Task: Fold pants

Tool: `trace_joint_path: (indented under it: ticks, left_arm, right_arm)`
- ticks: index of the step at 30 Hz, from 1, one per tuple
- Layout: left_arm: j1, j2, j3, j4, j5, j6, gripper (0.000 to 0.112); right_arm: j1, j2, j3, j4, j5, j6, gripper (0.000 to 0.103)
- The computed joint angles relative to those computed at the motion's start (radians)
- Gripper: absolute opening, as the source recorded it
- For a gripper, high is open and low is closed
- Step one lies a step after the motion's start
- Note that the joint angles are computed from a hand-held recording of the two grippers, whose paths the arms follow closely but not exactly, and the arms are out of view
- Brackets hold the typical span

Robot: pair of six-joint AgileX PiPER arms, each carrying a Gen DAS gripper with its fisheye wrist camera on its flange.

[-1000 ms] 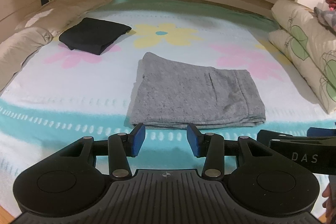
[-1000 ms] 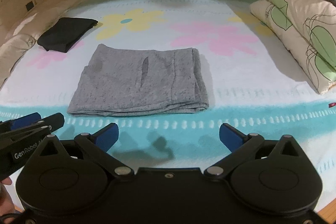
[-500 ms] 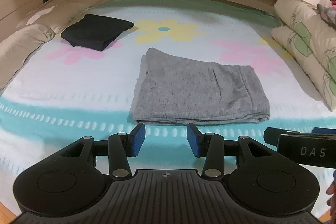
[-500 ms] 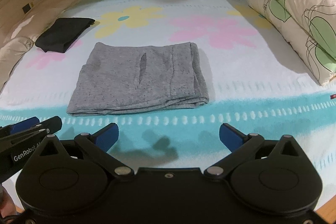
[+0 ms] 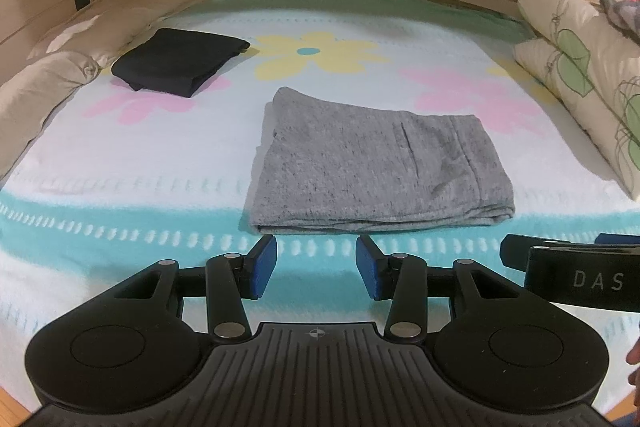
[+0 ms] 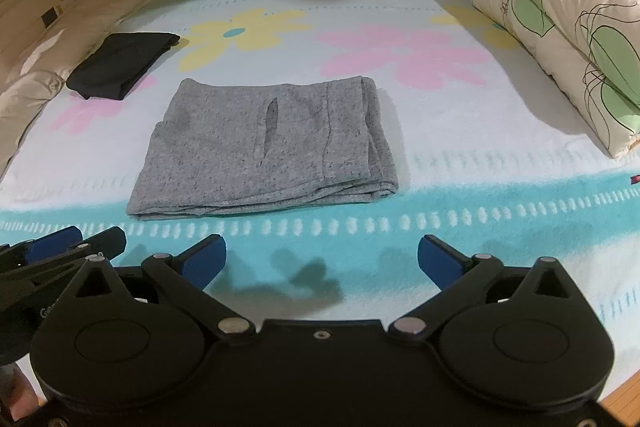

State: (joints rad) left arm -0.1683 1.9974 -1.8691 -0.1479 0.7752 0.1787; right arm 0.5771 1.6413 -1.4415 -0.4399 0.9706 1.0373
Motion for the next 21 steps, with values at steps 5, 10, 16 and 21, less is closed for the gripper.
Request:
trace_joint_path:
  ticks: [5,10,16,21]
  left_arm:
    - [-0.002,0.004,-0.004,0.005,0.003,0.000,0.043]
    - [-0.003,0.003,-0.002,0.007,0.001,0.006,0.043]
    - [-0.005,-0.002,0.008,0.013,-0.008,0.005,0.043]
    - [-0.006,-0.003,0.013,0.013,-0.015,0.009,0.043]
  right_arm:
    - [0.003,0.003,-0.004,0.001,0.002,0.006,0.102]
    - [0.003,0.002,-0.003,0.002,0.002,0.006,0.102]
    - [0.005,0.002,-0.002,0.000,0.002,0.009,0.102]
    - [0.005,0.002,-0.002,0.001,0.002,0.008,0.102]
